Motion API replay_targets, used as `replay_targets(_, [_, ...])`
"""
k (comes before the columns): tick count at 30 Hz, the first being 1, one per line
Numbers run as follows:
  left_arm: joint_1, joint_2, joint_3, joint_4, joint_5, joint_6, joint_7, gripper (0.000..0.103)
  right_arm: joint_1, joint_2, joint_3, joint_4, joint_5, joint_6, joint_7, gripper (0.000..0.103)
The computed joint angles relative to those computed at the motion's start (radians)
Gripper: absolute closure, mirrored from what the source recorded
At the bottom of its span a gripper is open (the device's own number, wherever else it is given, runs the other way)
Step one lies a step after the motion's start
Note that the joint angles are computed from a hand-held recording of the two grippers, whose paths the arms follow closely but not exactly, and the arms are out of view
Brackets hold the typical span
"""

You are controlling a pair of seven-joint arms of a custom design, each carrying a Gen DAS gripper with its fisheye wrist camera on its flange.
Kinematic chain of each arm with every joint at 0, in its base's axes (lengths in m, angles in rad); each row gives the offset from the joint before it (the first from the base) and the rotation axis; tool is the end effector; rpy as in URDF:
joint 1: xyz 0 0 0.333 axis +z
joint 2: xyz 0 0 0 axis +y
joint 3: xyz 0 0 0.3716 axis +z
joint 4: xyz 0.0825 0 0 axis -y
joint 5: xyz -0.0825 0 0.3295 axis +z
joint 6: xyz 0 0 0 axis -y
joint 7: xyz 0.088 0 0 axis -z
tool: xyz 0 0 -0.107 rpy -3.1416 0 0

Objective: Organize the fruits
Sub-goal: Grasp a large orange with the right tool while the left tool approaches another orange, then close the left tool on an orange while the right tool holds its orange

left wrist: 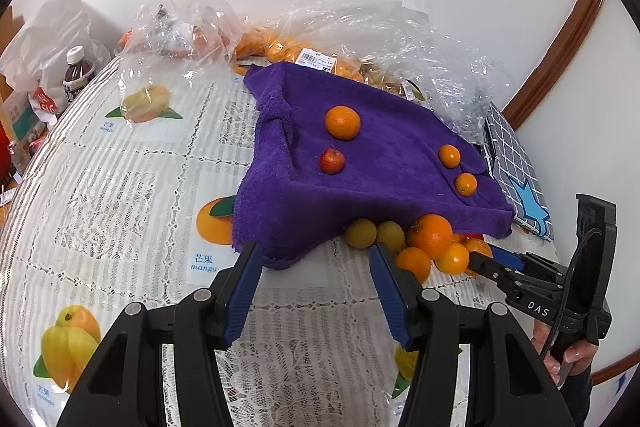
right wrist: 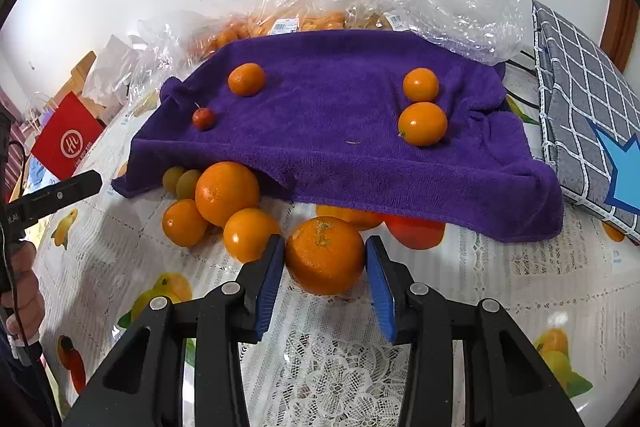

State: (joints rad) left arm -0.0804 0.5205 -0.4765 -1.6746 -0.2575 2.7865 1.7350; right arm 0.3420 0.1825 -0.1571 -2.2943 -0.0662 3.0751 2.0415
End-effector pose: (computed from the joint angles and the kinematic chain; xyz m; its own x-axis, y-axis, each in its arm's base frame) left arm 0.6332 -0.2954 0.4758 -0.4446 -0.8284 0.3408 -0.8008 0.1971 -0.5656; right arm 0.5382 0.1105 0.4371 -0.1489 -0.9698 -0.1930 -0.8147 0.2310 -0.5319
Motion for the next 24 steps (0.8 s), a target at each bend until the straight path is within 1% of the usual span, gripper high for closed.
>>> replay_targets(2, [-0.003, -0.001, 0.0, 0.001, 0.003, -0.002, -0.002, 0.049, -0.02, 0.0, 0.022, -0.005, 0.025, 0.009, -0.023, 0.061])
replay_targets(4, [-0.006, -0.001, 0.0, 0.004, 0.005, -0.006, -0.002, 0.049, -0.022, 0.0, 0.027, -0.004, 0.038, 0.005, -0.037, 0.061])
replay_targets(9, [-0.005, -0.002, -0.007, 0.002, 0.002, -0.009, 0.007, 0.049, 0.006, -0.006, -0.002, -0.007, 0.009, 0.002, -0.018, 0.062])
replay_targets(15, [0.003, 0.003, -0.021, 0.005, -0.022, -0.017, 0.026, 0.049, 0.035, -0.033, -0.044, -0.038, -0.049, 0.035, 0.039, 0.062])
replay_targets(18, [-0.002, 0.007, -0.018, 0.008, -0.027, -0.023, 0.026, 0.049, 0.062, -0.05, -0.087, -0.048, -0.114, 0.042, 0.099, 0.062])
replay_targets(20, [-0.002, 0.008, -0.019, 0.007, -0.032, -0.024, 0.027, 0.049, 0.082, -0.064, -0.123, -0.057, -0.186, 0.046, 0.166, 0.062])
replay_targets(24, [-0.005, 0.015, -0.026, 0.014, -0.043, -0.034, 0.034, 0.049, 0.091, -0.092, -0.168, -0.072, -0.335, 0.052, 0.302, 0.062])
